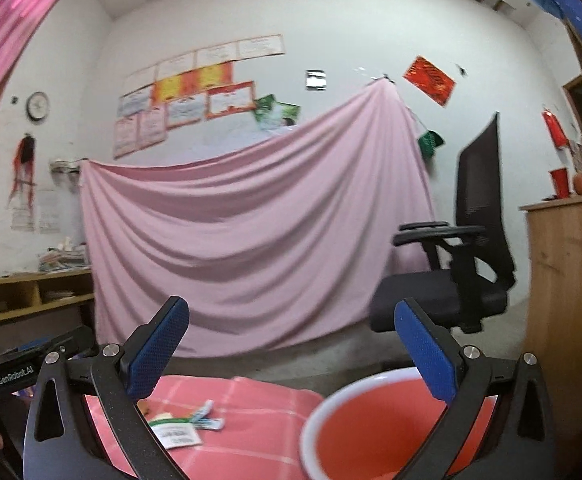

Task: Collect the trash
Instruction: 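Move both tools back over the table toward the red bag and white box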

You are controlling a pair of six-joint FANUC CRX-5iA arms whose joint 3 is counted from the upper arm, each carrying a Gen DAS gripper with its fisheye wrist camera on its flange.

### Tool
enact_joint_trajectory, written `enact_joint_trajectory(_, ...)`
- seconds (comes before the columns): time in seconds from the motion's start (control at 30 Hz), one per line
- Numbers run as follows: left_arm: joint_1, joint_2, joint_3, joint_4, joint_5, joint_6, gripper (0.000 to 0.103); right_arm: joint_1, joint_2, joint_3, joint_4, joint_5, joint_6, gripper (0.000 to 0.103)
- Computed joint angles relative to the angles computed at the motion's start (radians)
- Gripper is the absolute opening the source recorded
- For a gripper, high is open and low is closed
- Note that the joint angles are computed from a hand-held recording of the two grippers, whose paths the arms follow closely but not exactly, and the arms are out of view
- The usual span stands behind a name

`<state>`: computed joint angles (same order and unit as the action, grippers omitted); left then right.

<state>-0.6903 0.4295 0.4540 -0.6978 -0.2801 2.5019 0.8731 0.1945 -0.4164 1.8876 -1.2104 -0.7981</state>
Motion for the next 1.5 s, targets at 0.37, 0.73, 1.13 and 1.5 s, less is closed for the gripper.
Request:
enact_joint_trajectory(0.37,0.001,-0.089,-0.105,-0.303,-0.106,0.241,0.100,-0.016,0.110,0.139,0.047,0.144,0.071,0.103)
enact_joint_trajectory(0.73,0.140,-0.079,-0.159,0.052,-0.157,-0.114,0.100,0.003,0.199,0.279,-0.130,0.296,0.286,0.103)
enact_joint_trajectory(1.13,0.242,0.023,-0.194,0.760,-0.061,-0.837,0.098,0.032,0.284,0.488,-0.748,0.332,0.730,0.102)
enact_joint_trajectory(1.5,0.260,0.201,-0.019,1.129,-0.261,-1.152,0.067,0.006,0.354,0.698,-1.249,0.359,1.189,0.093)
